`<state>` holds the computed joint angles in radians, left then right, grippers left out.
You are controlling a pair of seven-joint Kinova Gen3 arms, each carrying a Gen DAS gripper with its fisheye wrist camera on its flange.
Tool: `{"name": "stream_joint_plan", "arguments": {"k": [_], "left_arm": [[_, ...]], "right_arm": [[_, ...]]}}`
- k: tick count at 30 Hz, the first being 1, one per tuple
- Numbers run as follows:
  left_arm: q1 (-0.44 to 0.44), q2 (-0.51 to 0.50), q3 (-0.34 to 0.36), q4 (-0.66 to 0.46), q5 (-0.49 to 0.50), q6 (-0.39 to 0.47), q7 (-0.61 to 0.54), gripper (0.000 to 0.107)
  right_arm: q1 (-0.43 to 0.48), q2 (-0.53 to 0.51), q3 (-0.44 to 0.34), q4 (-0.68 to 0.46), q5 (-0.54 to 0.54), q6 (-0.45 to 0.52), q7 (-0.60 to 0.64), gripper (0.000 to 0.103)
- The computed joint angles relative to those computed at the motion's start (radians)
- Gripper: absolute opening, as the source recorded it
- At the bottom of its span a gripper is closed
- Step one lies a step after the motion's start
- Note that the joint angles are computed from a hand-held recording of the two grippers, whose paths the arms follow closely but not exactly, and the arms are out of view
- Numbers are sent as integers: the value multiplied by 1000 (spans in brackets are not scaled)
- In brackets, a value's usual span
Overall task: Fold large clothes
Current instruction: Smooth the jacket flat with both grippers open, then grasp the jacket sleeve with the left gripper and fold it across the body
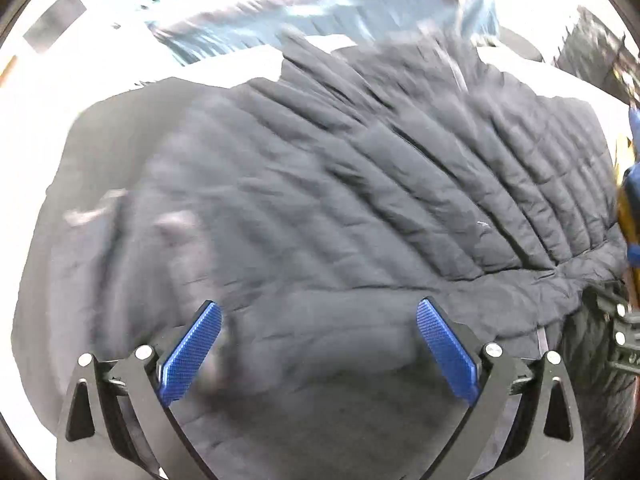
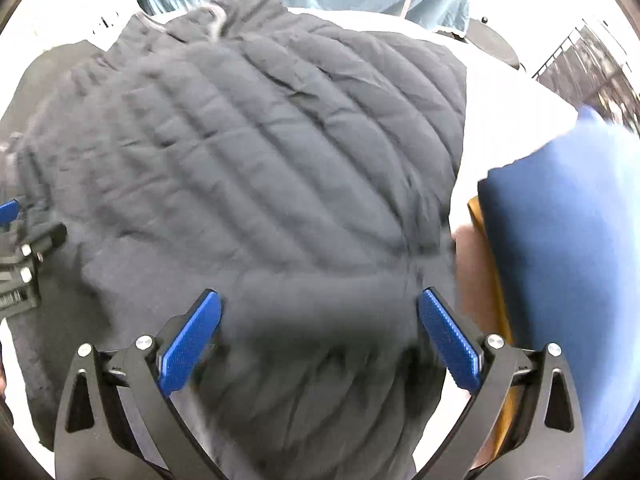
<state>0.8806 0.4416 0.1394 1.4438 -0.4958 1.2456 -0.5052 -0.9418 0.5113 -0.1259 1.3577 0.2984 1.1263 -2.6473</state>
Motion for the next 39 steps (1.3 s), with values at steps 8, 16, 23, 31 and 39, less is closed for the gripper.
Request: {"name": "stream_joint_plan", "arguments": {"k": [8, 16, 23, 31, 39], "left_arm": [[52, -154, -91, 170, -183, 231, 225, 96], [-225, -105, 1, 201, -70, 180, 8, 85], [-332, -261, 2, 337, 39, 24, 10, 22], [-305, -631, -52, 352, -35, 117, 205, 12], [-589, -863, 85, 330, -74, 169, 217, 9]], "right_arm": [[-89, -79, -46, 101, 5, -23, -103, 97], [-143, -142, -63, 132, 60, 8, -233, 97], [-154, -204, -106, 203, 72, 34, -333, 97], [-148, -219, -132, 224, 81, 17, -416, 97], [-151, -202, -132, 166, 109, 14, -375, 97]]}}
